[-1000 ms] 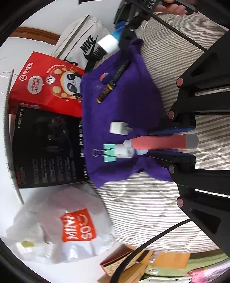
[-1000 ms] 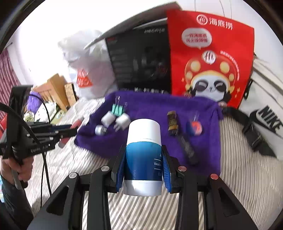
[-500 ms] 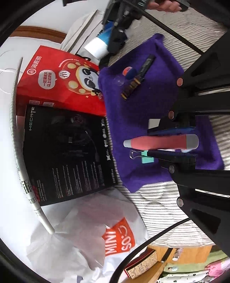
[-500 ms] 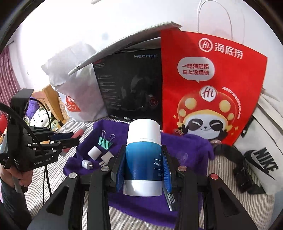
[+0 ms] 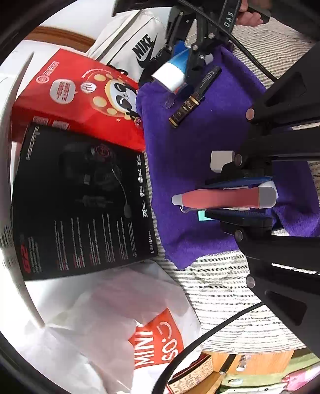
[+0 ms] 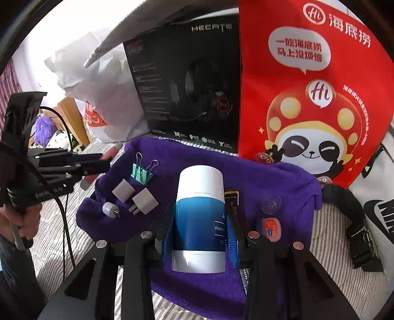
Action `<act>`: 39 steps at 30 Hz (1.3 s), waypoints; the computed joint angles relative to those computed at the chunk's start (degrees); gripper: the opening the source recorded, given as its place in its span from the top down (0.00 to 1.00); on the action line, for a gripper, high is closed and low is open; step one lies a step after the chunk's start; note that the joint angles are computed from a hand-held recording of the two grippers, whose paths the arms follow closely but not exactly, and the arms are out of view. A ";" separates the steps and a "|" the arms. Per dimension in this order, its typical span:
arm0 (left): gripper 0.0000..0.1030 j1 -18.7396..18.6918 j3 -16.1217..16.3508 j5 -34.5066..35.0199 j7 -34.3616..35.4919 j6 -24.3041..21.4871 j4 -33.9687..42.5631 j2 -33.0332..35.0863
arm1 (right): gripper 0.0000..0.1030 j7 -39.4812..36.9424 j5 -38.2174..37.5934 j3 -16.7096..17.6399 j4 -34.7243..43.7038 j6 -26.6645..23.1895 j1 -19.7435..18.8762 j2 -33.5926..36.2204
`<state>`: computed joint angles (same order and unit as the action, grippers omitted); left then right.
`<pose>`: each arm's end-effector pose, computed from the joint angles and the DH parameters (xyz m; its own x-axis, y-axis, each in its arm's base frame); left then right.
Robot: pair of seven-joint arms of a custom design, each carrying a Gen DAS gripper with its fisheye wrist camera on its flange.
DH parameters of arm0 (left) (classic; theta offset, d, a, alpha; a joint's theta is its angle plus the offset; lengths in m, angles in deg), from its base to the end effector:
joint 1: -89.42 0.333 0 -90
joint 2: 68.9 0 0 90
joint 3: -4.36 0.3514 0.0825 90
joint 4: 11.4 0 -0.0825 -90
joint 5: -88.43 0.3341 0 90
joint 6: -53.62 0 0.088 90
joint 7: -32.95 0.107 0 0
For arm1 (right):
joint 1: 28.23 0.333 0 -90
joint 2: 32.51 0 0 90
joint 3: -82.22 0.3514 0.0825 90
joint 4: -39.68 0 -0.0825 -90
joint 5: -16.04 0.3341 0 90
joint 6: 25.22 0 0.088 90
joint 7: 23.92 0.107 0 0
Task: Organize rigid objects
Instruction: 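Carry the pink tube and blue-white bottle over the purple towel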
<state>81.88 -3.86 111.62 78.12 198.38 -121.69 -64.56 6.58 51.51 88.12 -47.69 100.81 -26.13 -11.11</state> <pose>0.5542 -0.1577 0.5643 0.2180 -0.9736 0.0676 -0.7981 -0.2178 -0.5618 0.6579 0.1005 0.5325 0.7848 -0.6044 -0.1374 -0.5542 -0.5850 -0.5921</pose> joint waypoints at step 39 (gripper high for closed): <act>0.84 0.75 0.22 -1.57 1.12 0.40 -1.36 -0.22 | 0.65 1.77 -10.40 -0.24 2.44 -5.76 1.83 4.18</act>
<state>82.63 -3.64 110.05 79.24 198.77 -123.04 -64.78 8.35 41.10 87.89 -45.25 95.04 -24.30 -6.93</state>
